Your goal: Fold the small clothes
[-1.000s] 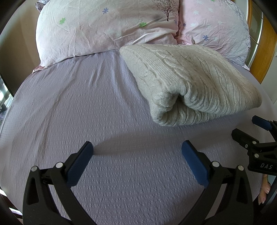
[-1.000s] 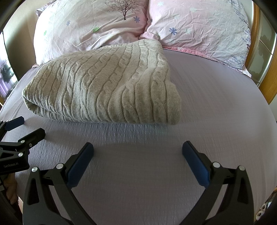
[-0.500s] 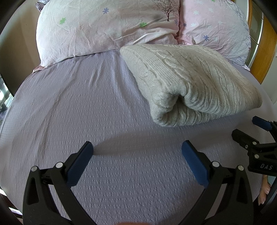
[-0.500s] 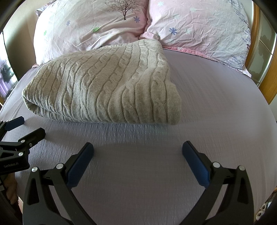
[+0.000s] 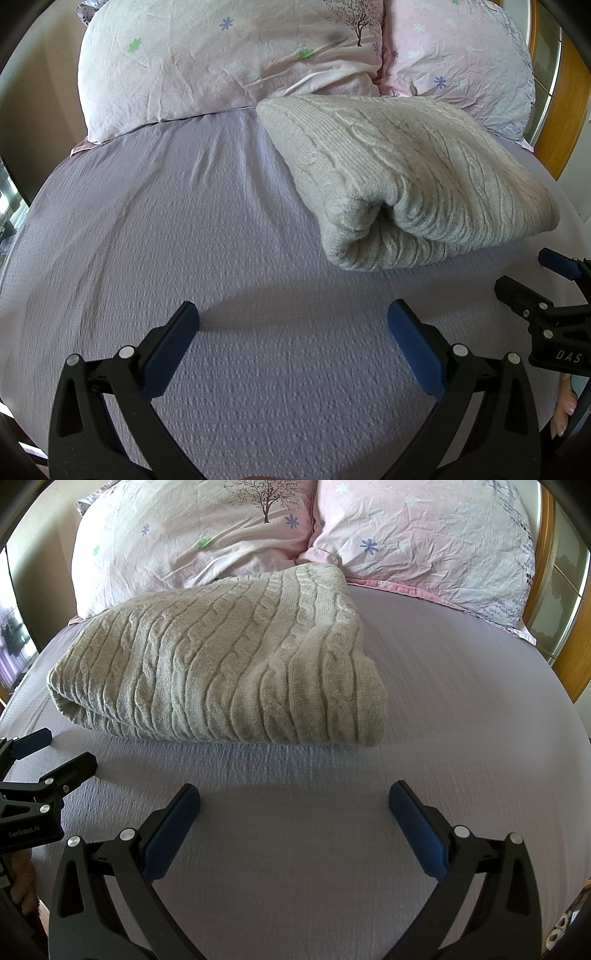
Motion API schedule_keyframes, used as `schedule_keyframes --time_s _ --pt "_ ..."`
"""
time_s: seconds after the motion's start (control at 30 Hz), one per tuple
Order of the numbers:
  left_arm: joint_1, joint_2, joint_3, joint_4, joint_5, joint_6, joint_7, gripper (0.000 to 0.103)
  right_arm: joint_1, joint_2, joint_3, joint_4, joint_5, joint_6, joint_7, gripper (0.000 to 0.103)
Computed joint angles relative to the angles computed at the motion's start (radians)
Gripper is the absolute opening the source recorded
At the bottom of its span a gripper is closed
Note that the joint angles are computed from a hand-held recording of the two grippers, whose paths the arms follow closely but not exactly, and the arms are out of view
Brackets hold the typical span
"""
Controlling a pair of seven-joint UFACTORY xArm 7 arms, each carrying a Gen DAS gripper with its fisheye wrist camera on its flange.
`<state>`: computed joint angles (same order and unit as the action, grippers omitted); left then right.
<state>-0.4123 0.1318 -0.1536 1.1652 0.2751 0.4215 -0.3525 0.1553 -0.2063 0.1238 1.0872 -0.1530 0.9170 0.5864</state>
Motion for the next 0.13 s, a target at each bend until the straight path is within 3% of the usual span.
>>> schedule_keyframes --time_s 0.13 --pt "-0.001 0.001 0.0 0.002 0.0 0.001 -0.001 0.101 0.0 0.0 0.0 0.0 0.0 0.0 0.0 0.102"
